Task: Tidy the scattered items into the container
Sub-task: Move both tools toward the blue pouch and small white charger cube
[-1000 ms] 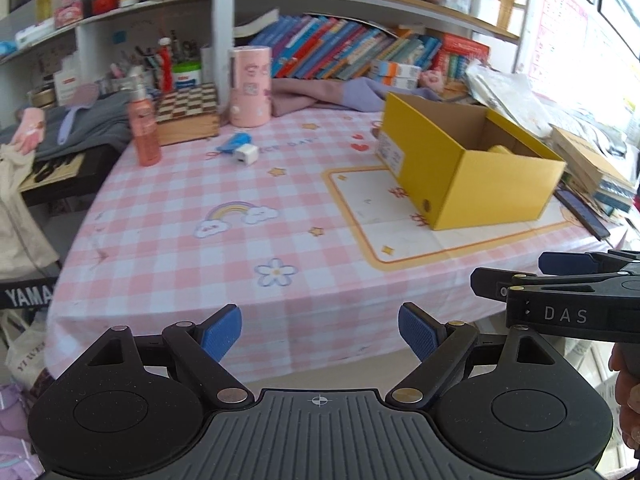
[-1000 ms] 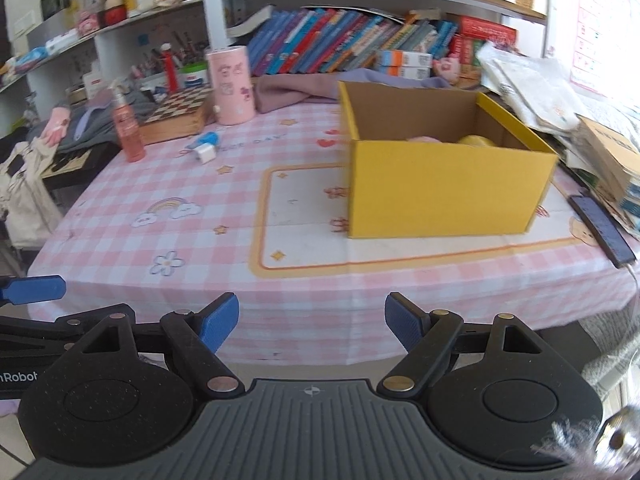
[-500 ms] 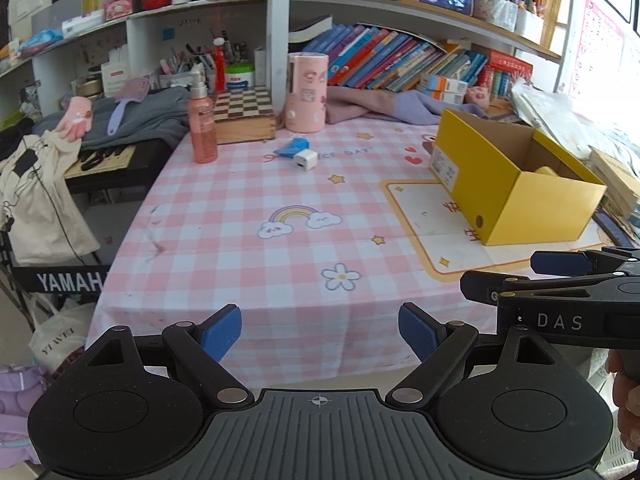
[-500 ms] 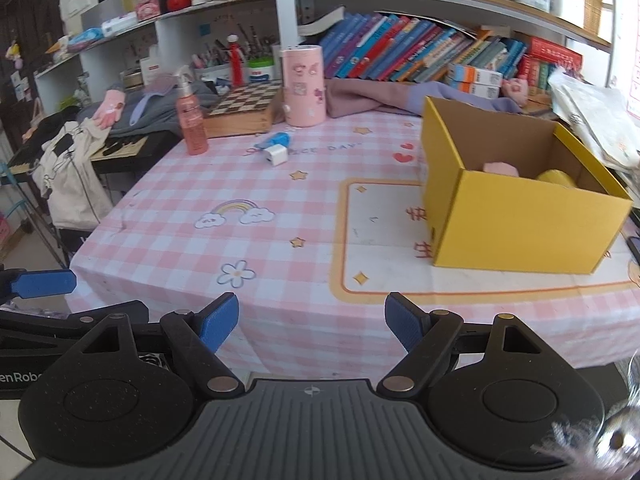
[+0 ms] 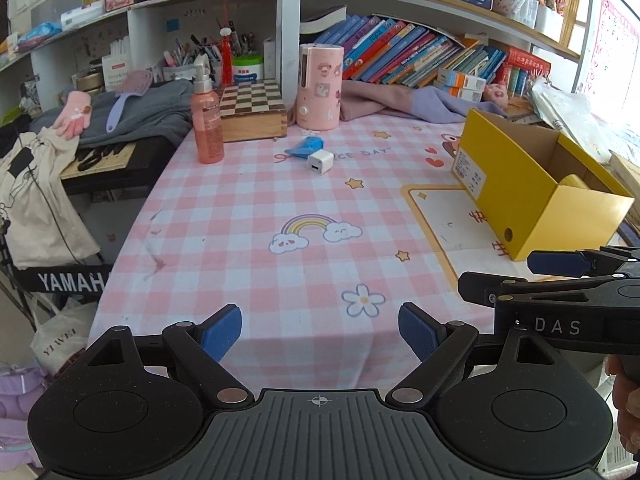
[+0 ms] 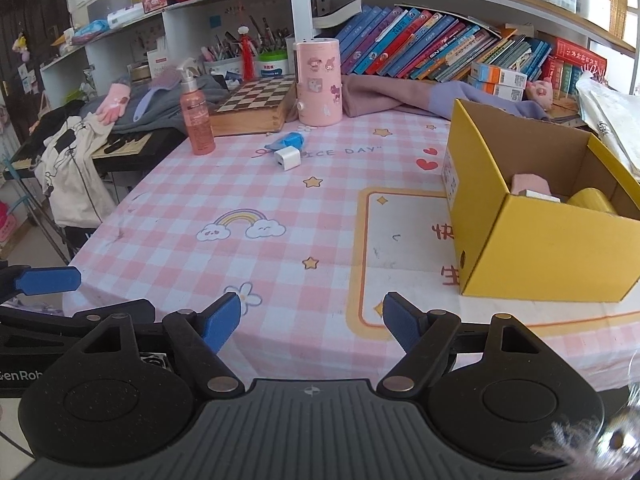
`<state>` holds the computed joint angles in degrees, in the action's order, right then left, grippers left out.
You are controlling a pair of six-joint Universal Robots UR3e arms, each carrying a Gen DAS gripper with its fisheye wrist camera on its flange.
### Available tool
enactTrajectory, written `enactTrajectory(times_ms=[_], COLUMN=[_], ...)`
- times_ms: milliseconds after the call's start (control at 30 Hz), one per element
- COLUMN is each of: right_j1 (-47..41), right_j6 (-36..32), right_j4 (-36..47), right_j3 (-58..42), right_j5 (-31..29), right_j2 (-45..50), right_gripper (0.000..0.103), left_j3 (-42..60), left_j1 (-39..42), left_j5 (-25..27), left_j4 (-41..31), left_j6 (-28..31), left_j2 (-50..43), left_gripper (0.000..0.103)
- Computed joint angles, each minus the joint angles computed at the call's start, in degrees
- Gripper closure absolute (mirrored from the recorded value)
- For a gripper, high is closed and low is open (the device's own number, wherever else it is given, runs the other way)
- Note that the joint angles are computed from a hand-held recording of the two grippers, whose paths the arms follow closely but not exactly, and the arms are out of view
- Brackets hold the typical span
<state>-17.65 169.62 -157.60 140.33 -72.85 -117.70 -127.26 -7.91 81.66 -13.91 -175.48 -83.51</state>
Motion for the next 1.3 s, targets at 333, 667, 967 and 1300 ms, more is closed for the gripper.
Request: enactTrajectory(times_ms=[333, 667, 967, 1300], right_j1=[1.8, 2.3, 4.5, 9.3], right_j6=[1.4, 4.5, 5.4, 1.8], right_j4=[-6.5, -7.9, -5.3, 6.6], right_j3=[-11.0, -25.7, -40.5, -66.9], right_j5=[-0.4, -0.6, -0.6, -0.9], right_j2=[18.6, 33.8, 46.1, 63.0], right_gripper=[0.027, 0.027, 0.027, 0.027], left_j3=[12.5, 27.7, 37.2, 46.3], left_j1=[-0.5, -1.8, -1.5, -1.3], left_j5=[0.9, 3.1, 4.7, 6.7], left_j4=[-0.5, -3.2, -7.0, -11.7], left_j6=[-0.6, 0.7, 0.1, -1.6], left_j2=[-12.6, -24.3, -31.2, -38.0], left_gripper=[0.015, 0.015, 0.015, 0.015])
